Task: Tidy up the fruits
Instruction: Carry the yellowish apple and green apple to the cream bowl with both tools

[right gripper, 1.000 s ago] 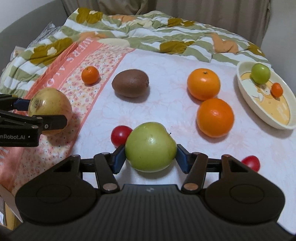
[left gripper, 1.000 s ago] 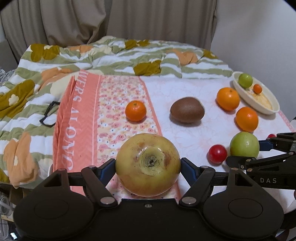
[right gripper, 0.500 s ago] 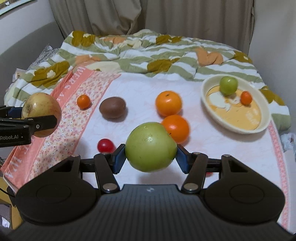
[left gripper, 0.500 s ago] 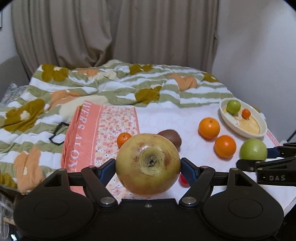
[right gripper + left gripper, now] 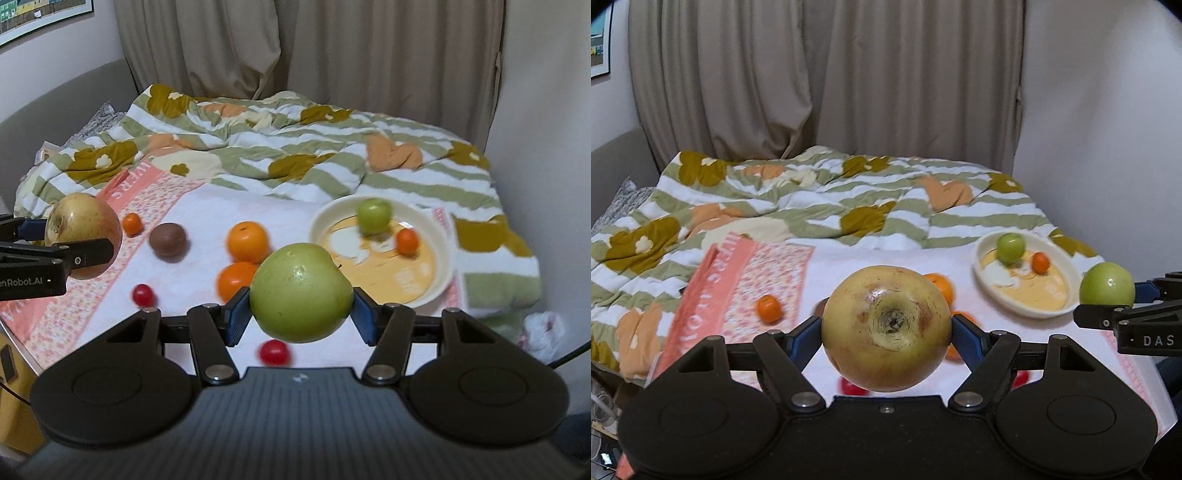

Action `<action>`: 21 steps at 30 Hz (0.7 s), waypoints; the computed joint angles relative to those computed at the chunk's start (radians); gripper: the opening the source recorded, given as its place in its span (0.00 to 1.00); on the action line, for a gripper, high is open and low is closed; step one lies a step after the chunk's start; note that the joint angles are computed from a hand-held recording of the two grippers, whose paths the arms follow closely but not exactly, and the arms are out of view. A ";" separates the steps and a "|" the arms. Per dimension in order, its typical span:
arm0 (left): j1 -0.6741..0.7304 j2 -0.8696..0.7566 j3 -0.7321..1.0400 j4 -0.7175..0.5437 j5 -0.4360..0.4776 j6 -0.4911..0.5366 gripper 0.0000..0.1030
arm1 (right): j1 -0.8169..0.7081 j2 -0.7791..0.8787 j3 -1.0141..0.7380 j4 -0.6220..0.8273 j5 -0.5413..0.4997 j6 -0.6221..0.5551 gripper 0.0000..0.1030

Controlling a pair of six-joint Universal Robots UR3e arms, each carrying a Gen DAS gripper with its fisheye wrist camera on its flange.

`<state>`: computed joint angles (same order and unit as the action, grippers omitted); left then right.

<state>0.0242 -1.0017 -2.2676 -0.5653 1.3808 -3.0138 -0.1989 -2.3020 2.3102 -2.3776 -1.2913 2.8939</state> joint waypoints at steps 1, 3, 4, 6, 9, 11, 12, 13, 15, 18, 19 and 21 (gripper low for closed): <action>-0.057 -0.046 0.020 0.034 0.036 -0.037 0.76 | -0.054 -0.028 -0.003 0.040 0.035 -0.042 0.70; -0.147 -0.132 0.063 0.082 0.091 -0.094 0.76 | -0.173 -0.074 -0.016 0.128 0.112 -0.136 0.70; -0.188 -0.179 0.089 0.105 0.113 -0.117 0.76 | -0.240 -0.098 -0.021 0.173 0.155 -0.189 0.70; -0.249 -0.256 0.136 0.132 0.143 -0.151 0.76 | -0.331 -0.117 -0.033 0.232 0.207 -0.264 0.70; -0.323 -0.378 0.223 0.156 0.174 -0.183 0.76 | -0.423 -0.096 -0.050 0.260 0.256 -0.334 0.70; -0.354 -0.461 0.288 0.162 0.180 -0.187 0.76 | -0.455 -0.065 -0.055 0.242 0.268 -0.348 0.70; -0.363 -0.489 0.305 0.172 0.178 -0.186 0.76 | -0.462 -0.040 -0.055 0.216 0.267 -0.346 0.70; -0.369 -0.519 0.325 0.181 0.175 -0.183 0.76 | -0.462 -0.012 -0.054 0.183 0.262 -0.338 0.70; -0.382 -0.588 0.381 0.191 0.168 -0.175 0.76 | -0.464 0.041 -0.054 0.125 0.251 -0.320 0.70; -0.396 -0.702 0.485 0.189 0.157 -0.163 0.76 | -0.454 0.133 -0.061 0.045 0.229 -0.284 0.70; -0.398 -0.747 0.533 0.177 0.151 -0.158 0.76 | -0.448 0.165 -0.066 0.019 0.218 -0.270 0.70; -0.403 -0.822 0.614 0.157 0.146 -0.151 0.76 | -0.430 0.226 -0.075 -0.035 0.195 -0.246 0.70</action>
